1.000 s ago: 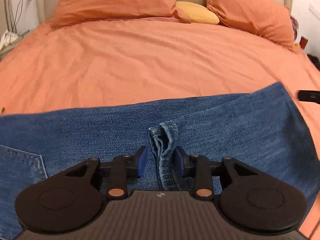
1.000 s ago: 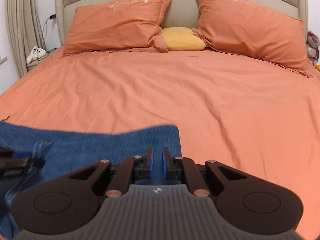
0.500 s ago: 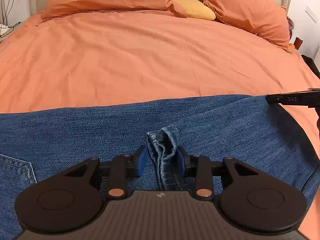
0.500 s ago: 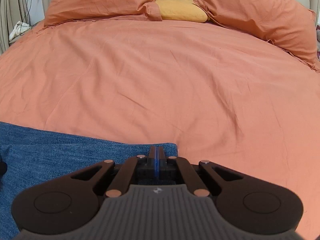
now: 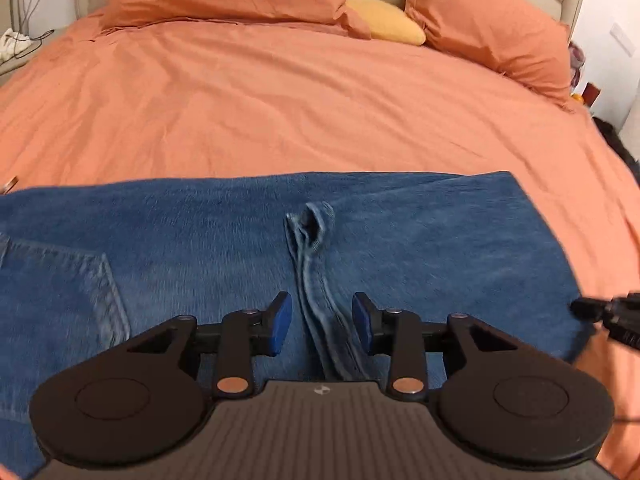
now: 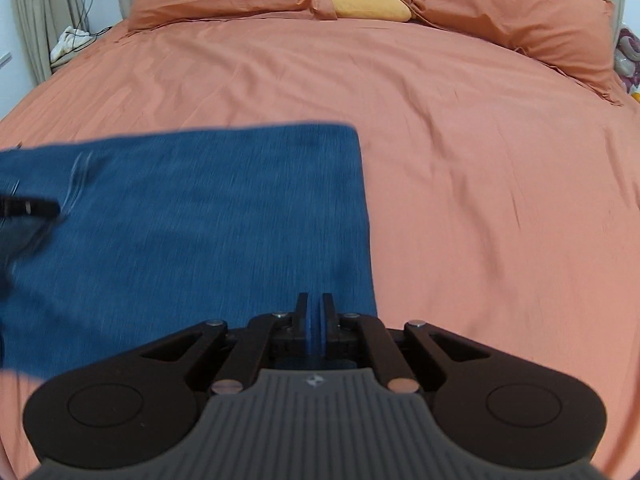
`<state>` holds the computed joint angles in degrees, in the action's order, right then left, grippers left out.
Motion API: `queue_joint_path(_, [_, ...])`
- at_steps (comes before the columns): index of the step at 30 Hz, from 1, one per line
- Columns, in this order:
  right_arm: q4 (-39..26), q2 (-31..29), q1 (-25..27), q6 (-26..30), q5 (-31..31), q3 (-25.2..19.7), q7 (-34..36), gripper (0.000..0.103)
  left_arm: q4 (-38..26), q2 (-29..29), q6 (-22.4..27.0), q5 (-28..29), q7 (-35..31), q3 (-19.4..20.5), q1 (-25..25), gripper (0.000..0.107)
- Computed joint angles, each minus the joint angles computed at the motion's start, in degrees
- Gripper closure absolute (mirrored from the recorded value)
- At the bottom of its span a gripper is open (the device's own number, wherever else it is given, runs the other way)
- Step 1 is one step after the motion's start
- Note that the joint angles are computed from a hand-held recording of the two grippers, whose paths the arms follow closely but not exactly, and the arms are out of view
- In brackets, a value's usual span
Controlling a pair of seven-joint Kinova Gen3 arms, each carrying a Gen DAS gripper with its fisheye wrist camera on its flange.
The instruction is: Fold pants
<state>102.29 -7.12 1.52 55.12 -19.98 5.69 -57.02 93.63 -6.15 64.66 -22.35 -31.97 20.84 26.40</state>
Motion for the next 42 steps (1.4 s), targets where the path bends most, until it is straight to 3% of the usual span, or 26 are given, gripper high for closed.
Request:
queue_joint_path(5, [7.6, -6.2, -0.6, -4.5, -0.9, 1.7, 3.3, 0.103, -0.9, -1.2, 3.0, 0.6, 1.1, 2.1, 1.3, 0.066])
queue_joint_path(8, [10.6, -6.6, -1.4, -6.5, -2.0, 3.2, 4.2, 0.103, -1.5, 0.7, 5.9, 0.5, 2.7, 3.6, 2.1, 0.065])
queue_joint_path(10, [12.1, -6.5, -1.7, -7.7, -3.8, 4.4, 5.0, 0.103, -0.1, 1.2, 4.9, 0.3, 2.8, 2.6, 3.2, 0.063])
queue_joint_path(14, [12.7, -6.2, -1.5, -7.7, -6.0, 5.7, 5.9, 0.103, -0.8, 2.9, 5.1, 1.7, 2.4, 0.6, 3.7, 0.060])
queue_joint_path(18, [14.7, -7.8, -1.8, -9.3, -8.0, 6.9, 8.9, 0.103, -1.7, 3.5, 7.3, -2.1, 5.6, 1.3, 6.2, 0.059])
queue_joint_path(22, [14.5, -11.1, -3.4, -7.5, -9.3, 8.9, 12.0, 0.093, -3.8, 0.2, 11.2, -3.7, 4.4, 1.4, 6.6, 0.059])
queue_joint_path(28, [10.5, -12.4, -8.2, -2.5, -10.9, 9.4, 17.8, 0.086, -5.6, -9.2, 15.4, 0.7, -0.4, -2.7, 0.6, 0.056])
queue_joint_path(33, [5.1, -9.9, -11.7, 0.2, -12.6, 5.8, 20.6, 0.071, -4.9, -16.3, 18.7, 1.9, -3.2, -7.3, -5.2, 0.044])
queue_joint_path(36, [1.0, -6.4, -13.0, 2.3, -13.6, 3.2, 21.3, 0.070, -3.0, -19.5, 20.6, 1.1, -2.9, -8.2, -9.4, 0.040])
queue_joint_path(42, [-6.6, 0.9, -13.5, 5.0, -9.9, -4.6, 19.9, 0.069, 7.2, -29.2, 16.7, 3.5, 2.6, -13.6, -18.1, 0.038])
